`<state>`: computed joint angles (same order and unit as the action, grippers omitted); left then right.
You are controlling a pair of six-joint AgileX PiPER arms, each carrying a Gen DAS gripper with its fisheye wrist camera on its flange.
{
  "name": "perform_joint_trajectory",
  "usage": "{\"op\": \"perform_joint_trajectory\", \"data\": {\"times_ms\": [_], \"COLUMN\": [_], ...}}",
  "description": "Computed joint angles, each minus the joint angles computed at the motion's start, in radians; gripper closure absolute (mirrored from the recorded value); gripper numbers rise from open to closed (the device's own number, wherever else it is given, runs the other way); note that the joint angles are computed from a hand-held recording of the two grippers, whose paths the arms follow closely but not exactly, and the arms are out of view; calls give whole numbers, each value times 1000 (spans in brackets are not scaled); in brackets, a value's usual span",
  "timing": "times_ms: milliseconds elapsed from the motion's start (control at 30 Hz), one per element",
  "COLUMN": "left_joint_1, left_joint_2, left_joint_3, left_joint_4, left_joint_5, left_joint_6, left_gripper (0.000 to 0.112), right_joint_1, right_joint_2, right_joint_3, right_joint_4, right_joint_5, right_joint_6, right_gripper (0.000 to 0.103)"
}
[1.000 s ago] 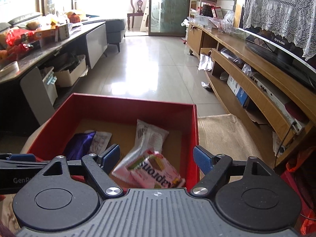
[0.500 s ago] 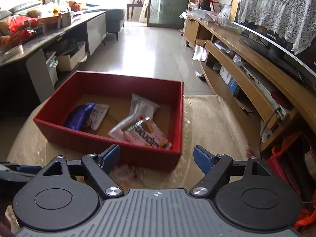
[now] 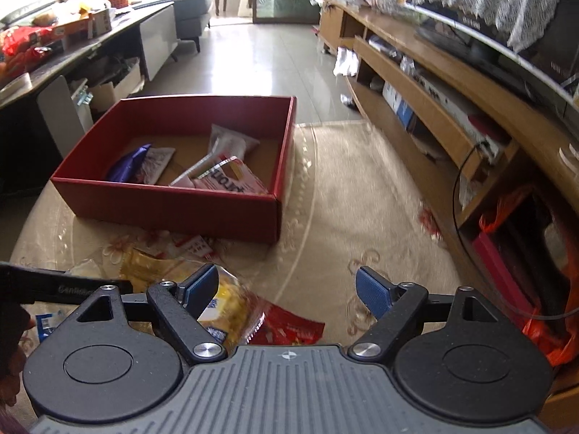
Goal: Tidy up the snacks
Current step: 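Grasp the round clear-wrapped cake with the left tool while the right tool nears the puffed-snack bag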
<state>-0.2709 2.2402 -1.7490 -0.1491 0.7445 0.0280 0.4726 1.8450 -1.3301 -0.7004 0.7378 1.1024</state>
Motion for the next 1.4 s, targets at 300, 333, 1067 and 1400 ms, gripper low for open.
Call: {"op": "perform_joint_trajectory", "data": {"times_ms": [300,333,1067,1400], "left_joint_1": [36,41,53,78], "left_joint_2": [-94,-106,-284,-375], "left_joint_3": [133,149,427,518], "left_joint_4": [-78,-88,-230,-283], "left_joint_5": [8,20,64,90], "left_joint_6": [156,176,692,875], "left_gripper": [51,51,30,30], "right_joint_1": [-43,-44,23,27], "right_joint_2": [9,10,24,48], "right_joint_3": [-2,0,-19,-50], "right_joint_4": [143,161,314,352], "right_joint_5": [-25,-34,-29,-15], "right_joint_6": [-97,-114,-244,-278], "right_gripper": [16,16,14,14]}}
